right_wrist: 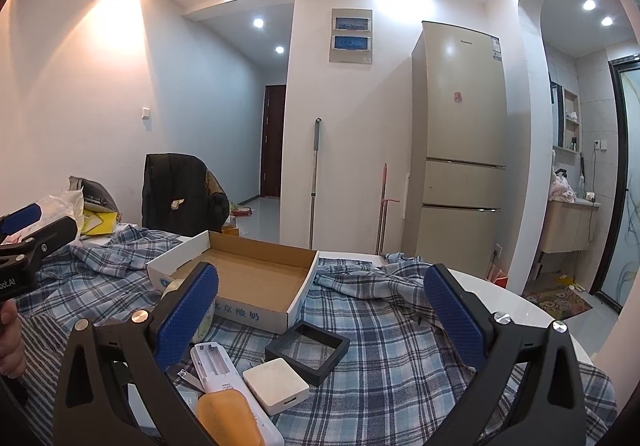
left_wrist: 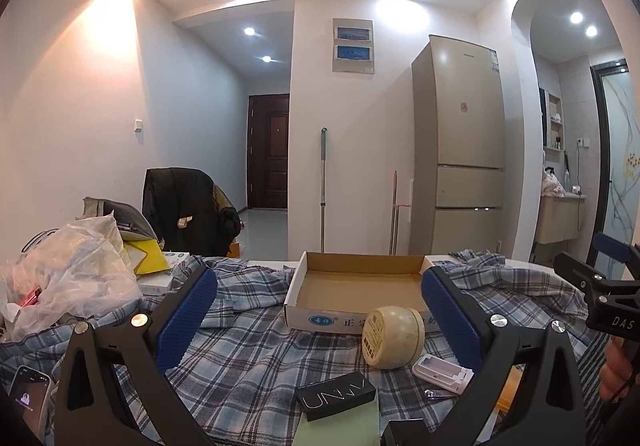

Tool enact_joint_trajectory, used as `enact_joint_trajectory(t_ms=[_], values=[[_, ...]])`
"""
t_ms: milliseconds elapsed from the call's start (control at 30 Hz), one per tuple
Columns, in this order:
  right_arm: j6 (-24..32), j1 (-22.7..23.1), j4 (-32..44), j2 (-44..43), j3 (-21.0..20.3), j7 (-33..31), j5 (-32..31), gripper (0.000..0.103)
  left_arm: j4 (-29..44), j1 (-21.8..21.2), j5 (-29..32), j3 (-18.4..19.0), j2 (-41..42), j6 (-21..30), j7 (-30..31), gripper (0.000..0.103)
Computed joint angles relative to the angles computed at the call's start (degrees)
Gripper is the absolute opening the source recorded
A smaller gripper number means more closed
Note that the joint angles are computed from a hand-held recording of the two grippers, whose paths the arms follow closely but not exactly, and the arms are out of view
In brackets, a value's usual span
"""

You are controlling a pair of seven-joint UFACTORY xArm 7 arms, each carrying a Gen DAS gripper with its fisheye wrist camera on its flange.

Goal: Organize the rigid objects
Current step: 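Grasp the small black box with the left gripper while the right gripper grasps the orange soap case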

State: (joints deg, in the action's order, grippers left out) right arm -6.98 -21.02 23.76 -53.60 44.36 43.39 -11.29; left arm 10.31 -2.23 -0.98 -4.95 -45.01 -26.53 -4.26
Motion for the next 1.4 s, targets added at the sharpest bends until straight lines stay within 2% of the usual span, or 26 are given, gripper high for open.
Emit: enact_joint_trajectory(t_ms=[33, 100, 233, 300, 367, 433, 500, 567, 600, 633, 733, 800, 867, 933, 1033, 1167, 1233, 1400], values=[[-0.16, 0.4, 0.17, 0.7, -0.54, -0.36, -0.19, 0.103, -0.09, -0.48, 0.3, 0.76, -0.3, -0.05, 0.02, 0.103], [2.11, 2.48, 1.63, 3.12, -2.68, -2.42, -1.19, 0.103, 0.61, 1.26, -0.29, -0.6, -2.3, 3.15, 0.25, 0.103], [5.02, 10.94, 3.84, 6.1, -12.12, -8.92, -3.17, 0.103, 3.83, -0.2, 1.26, 3.33, -9.03, 16.14, 1.87, 0.103], [7.73, 17.29, 4.55, 6.99, -17.76, -11.32, -2.2, 0.103, 5.52, -0.55, 1.41, 4.79, -11.41, 23.52, 2.5, 0.103], [10.9, 21.54, 5.0, 7.33, -21.03, -12.06, -0.56, 0.103, 6.54, -1.14, 1.25, 6.06, -12.45, 29.28, 3.25, 0.103], [13.43, 25.24, 4.87, 7.48, -23.64, -12.09, 1.33, 0.103, 8.11, -3.35, 0.43, 7.91, -12.24, 37.18, 4.3, 0.103], [16.31, 24.45, 5.09, 6.98, -22.48, -11.42, 2.37, 0.103, 8.67, -6.6, -1.32, 10.41, -11.1, 40.82, 6.06, 0.103], [24.91, 17.39, 8.19, 6.43, -15.96, -6.8, -1.49, 0.102, 9.01, -7.37, -2.6, 10.28, -9.33, 42.71, 6.75, 0.103], [26.81, 16.17, 8.95, 6.78, -14.89, -5.51, -2.97, 0.101, 9.14, -7.76, -3.39, 10.36, -8.8, 43.62, 6.92, 0.103], [26.3, 17.36, 8.77, 7.88, -16.03, -6.24, -2.05, 0.099, 9.31, -8.5, -4.44, 10.59, -8.46, 44.77, 6.97, 0.103], [27.06, 27.04, 8.57, 12.07, -24.84, -9.96, 0.6, 0.098, 9.14, -9.26, -5.87, 9.39, -8.84, 48.12, 7.42, 0.103], [27.49, 29.46, 8.12, 12.79, -27.22, -11.49, 1.32, 0.097, 8.17, -9.7, -5.85, 8.42, -9.61, 49.04, 8.47, 0.103], [27.62, 30.13, 7.38, 12.85, -28.01, -12.25, 1.29, 0.096, 8.72, -10.25, -5.86, 7.66, -8.55, 51.0, 9.22, 0.102], [27.02, 30.51, 6.39, 12.97, -28.37, -12.45, 1.47, 0.096, 11.15, -10.94, -6.29, 7.73, -5.8, 55.06, 9.9, 0.089], [26.18, 30.92, 5.79, 13.74, -28.46, -11.93, 2.13, 0.096, 14.76, -12.97, -8.82, 9.23, -1.34, 61.36, 12.23, 0.077], [25.11, 33.52, 5.43, 15.34, -30.73, -13.63, 4.04, 0.096, 15.37, -11.54, -9.17, 6.81, 0.4, 62.91, 12.74, 0.064], [25.05, 33.85, 5.18, 15.21, -31.1, -14.51, 4.36, 0.096, 15.61, -11.45, -9.51, 6.43, 0.78, 64.06, 13.22, 0.052], [24.35, 34.18, 4.98, 15.68, -31.15, -15.9, 4.85, 0.096, 16.14, -11.41, -10.45, 5.66, 1.55, 64.51, 13.75, 0.05]])
